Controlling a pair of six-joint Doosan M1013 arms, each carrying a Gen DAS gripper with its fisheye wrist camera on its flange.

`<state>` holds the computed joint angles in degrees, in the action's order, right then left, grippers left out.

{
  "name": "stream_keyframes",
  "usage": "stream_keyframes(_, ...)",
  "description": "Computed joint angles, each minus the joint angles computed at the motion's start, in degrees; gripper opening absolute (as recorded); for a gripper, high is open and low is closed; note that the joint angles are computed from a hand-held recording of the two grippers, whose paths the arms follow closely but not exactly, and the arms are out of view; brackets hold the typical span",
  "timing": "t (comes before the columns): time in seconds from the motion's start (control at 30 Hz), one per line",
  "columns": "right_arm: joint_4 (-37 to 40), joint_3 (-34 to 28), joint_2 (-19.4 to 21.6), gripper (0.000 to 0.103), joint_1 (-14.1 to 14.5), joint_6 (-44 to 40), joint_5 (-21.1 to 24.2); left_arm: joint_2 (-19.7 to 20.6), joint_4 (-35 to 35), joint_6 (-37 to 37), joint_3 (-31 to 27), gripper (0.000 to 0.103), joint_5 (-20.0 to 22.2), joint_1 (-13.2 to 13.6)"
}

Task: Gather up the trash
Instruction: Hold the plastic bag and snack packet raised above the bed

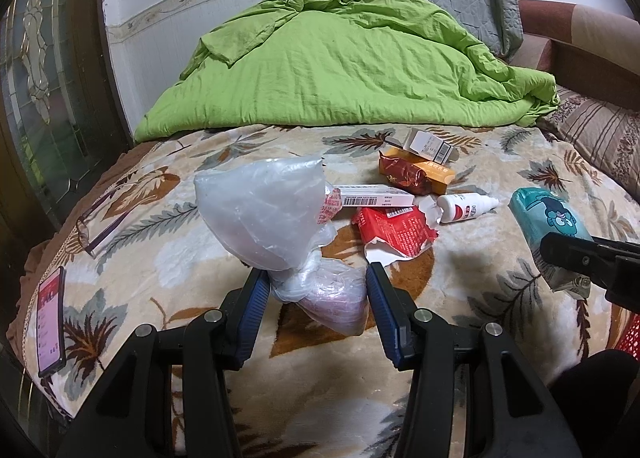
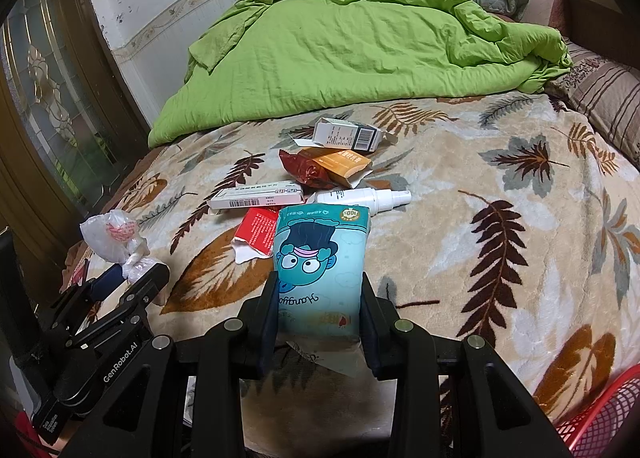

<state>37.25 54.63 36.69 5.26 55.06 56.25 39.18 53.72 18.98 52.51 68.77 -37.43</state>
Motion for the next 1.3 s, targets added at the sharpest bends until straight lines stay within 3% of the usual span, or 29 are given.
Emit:
stream_keyframes(1.03,-0.15,-0.06,0.01,0.038,0.04,0.11,0.05,-0.08,-0.24,0.16,-0.06,0.049,0.07,-0.01)
stream_keyframes(1.3,1.84,0.25,-0.40,0.038,-0.88,1.47,0.74,-0.10,-1.36,1.17,0.07,0.049,-1.78,-0.45)
